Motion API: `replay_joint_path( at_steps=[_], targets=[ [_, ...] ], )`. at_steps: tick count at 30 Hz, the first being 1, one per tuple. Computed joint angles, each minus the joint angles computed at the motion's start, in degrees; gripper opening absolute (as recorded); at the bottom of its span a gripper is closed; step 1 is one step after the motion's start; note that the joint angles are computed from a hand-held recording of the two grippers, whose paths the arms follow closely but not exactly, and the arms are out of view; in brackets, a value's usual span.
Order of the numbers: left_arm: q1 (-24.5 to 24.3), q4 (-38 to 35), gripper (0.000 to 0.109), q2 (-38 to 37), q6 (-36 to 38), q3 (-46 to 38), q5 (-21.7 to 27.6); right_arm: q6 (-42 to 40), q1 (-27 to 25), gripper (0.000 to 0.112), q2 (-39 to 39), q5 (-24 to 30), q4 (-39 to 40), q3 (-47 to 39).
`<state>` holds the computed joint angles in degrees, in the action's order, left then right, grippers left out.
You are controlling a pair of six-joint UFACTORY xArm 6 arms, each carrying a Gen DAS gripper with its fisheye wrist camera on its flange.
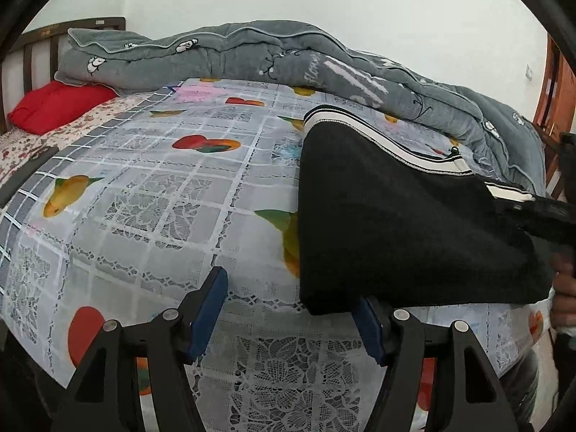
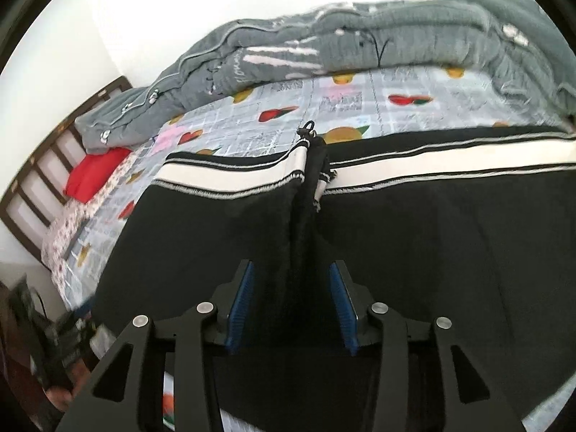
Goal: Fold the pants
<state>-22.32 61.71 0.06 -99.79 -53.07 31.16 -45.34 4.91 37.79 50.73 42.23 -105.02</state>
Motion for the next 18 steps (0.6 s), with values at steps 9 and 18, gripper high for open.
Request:
replay_joint_path(
  at_steps=[9, 18],
  targets=[
    [1.01, 2.86, 0.066, 0.69, -2.32, -0.17, -1.79, 12.15, 1.29, 0.022, 16.32, 10.93, -3.54, -23.99],
    [-0.06, 1.79, 0.066, 1.15, -0.49, -1.06, -2.02, 7.56, -2.21, 0.012, 15.35, 7.4, 0.35, -25.49]
  ],
)
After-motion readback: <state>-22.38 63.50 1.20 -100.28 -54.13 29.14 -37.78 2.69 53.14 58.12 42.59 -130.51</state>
